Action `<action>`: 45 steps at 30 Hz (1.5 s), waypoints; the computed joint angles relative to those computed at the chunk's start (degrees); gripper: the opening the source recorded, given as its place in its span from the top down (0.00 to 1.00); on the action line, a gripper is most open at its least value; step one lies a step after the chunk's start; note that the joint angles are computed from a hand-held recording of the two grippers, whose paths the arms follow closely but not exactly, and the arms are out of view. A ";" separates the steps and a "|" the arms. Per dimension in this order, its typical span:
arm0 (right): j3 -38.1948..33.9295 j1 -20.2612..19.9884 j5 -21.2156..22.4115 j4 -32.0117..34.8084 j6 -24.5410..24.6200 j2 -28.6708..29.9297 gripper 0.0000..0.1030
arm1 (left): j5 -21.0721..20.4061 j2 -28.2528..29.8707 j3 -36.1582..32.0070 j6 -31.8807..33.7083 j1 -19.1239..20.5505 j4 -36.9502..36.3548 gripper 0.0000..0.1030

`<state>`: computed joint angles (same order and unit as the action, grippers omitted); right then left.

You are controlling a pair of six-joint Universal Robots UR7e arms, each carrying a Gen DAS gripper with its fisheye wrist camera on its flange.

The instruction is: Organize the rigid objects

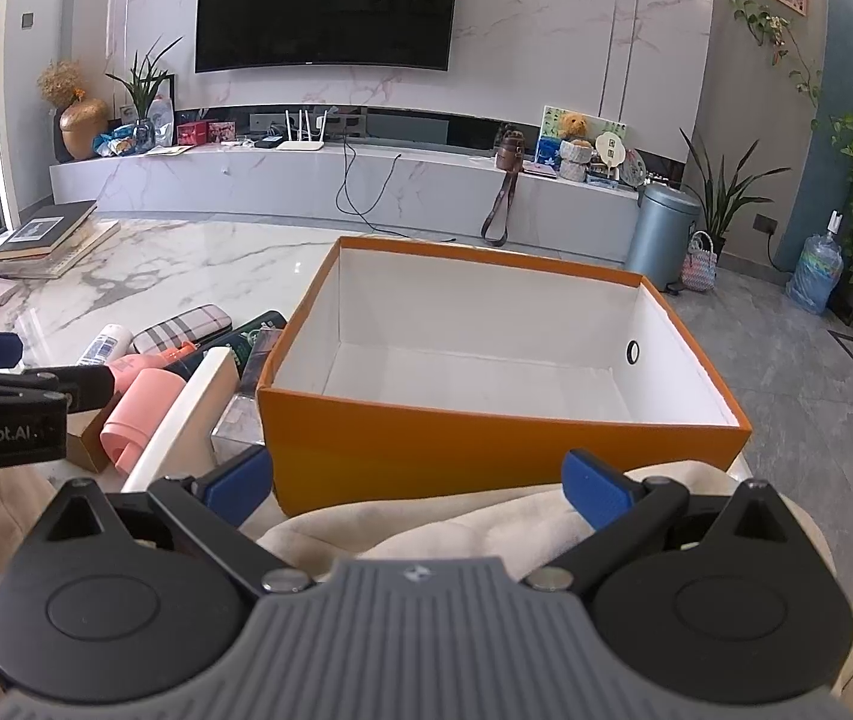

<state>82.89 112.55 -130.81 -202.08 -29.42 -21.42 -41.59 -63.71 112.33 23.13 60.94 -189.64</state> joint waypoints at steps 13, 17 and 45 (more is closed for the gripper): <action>0.19 0.11 -0.15 0.73 0.97 -0.13 0.02 | -0.05 -0.18 0.02 -0.46 -0.07 0.60 0.15; 0.25 0.17 -0.25 0.88 1.04 -0.14 0.02 | -0.06 -0.22 0.09 -0.46 -0.07 0.54 0.15; -6.34 -0.64 11.06 17.65 5.15 -0.26 0.29 | -8.80 -4.34 -7.61 -9.17 5.92 23.43 0.60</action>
